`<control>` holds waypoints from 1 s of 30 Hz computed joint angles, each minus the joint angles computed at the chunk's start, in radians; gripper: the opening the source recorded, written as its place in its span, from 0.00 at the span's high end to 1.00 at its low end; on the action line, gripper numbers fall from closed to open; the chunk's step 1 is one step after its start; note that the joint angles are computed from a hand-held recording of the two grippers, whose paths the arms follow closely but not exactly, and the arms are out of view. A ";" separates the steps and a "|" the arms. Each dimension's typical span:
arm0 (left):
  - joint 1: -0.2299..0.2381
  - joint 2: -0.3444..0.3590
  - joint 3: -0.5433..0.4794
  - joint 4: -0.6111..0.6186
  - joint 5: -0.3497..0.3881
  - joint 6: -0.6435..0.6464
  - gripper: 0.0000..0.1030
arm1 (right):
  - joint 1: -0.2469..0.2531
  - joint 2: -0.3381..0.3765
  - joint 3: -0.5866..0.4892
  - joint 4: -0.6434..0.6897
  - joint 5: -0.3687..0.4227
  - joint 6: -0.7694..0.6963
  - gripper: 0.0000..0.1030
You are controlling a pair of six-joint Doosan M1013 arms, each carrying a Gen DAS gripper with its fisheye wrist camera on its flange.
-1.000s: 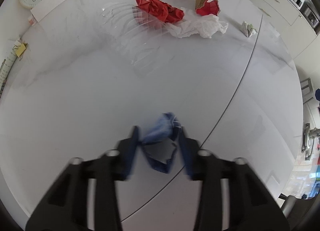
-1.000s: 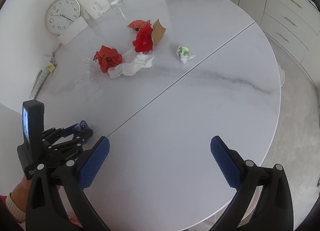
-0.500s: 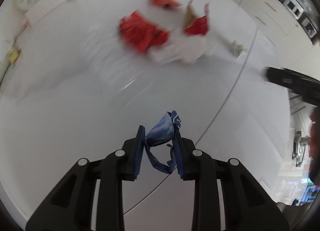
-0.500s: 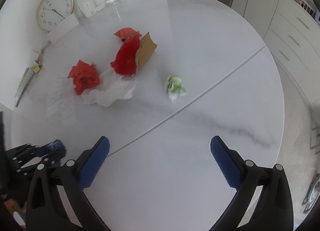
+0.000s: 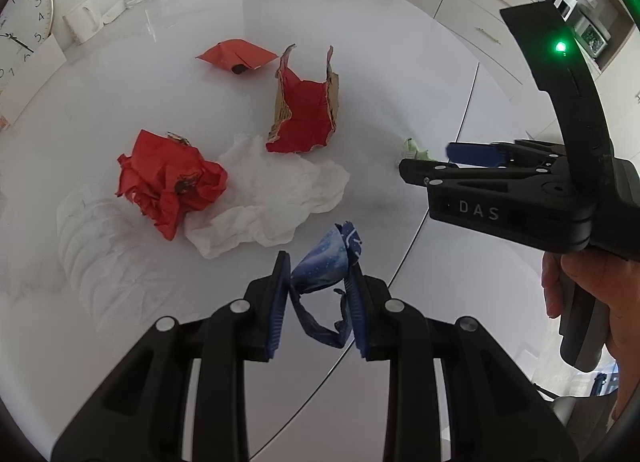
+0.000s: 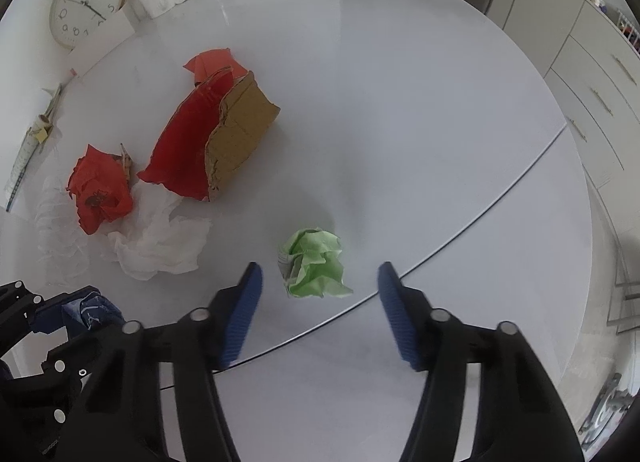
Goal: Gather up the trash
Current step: 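Grasp the blue wrapper with the left tool while the right tool grasps the green paper, then carry the blue wrapper and green paper to the bin and release both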
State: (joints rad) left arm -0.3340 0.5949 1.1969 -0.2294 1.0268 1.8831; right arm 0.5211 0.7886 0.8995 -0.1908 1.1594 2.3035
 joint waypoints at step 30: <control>-0.084 -0.263 0.285 -0.114 -0.019 0.256 0.73 | 0.177 -0.408 0.545 -0.159 -0.117 0.519 0.69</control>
